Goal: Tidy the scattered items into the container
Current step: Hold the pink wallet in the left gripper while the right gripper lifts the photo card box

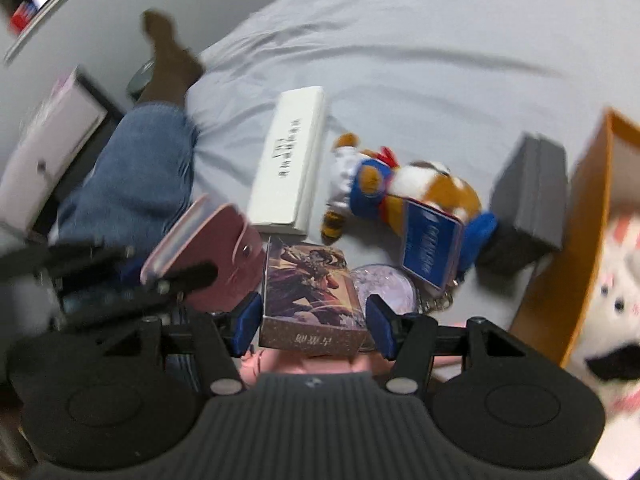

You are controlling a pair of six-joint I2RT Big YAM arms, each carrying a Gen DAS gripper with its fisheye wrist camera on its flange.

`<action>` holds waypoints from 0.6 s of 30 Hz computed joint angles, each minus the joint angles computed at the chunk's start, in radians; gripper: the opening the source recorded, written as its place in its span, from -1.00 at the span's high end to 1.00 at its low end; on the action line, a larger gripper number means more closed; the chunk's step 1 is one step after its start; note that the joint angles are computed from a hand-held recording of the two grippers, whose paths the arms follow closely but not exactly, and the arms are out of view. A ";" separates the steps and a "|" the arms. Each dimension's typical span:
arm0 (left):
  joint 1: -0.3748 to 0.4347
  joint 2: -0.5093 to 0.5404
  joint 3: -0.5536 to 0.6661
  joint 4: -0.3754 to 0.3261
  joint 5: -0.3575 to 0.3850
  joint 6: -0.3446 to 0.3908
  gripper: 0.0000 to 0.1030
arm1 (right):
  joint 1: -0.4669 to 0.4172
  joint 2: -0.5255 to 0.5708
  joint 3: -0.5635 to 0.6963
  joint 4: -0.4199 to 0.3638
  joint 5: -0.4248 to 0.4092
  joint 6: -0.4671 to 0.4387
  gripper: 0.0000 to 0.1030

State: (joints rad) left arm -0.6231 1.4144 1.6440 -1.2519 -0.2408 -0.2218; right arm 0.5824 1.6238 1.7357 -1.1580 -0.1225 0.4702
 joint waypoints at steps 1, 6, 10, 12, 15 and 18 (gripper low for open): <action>0.000 -0.002 -0.003 0.006 0.008 0.001 0.61 | 0.000 -0.001 -0.001 -0.004 0.019 0.004 -0.16; 0.005 -0.009 -0.023 0.048 0.067 -0.008 0.61 | 0.015 0.014 0.022 -0.046 0.066 -0.024 -0.17; -0.002 -0.012 -0.034 0.058 0.059 0.002 0.61 | 0.044 0.029 0.045 -0.070 0.158 -0.104 -0.17; 0.002 -0.013 -0.035 0.058 0.064 0.000 0.61 | 0.057 0.025 0.043 -0.060 0.207 -0.174 -0.16; 0.006 -0.013 -0.036 0.059 0.070 0.000 0.61 | 0.070 0.025 0.047 -0.054 0.244 -0.285 -0.17; 0.005 -0.015 -0.038 0.060 0.067 0.004 0.61 | 0.082 0.017 0.042 -0.047 0.260 -0.407 -0.15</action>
State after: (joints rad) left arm -0.6183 1.3994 1.6060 -1.1921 -0.1742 -0.2177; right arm 0.6644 1.6410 1.7775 -1.2046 0.1370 0.0636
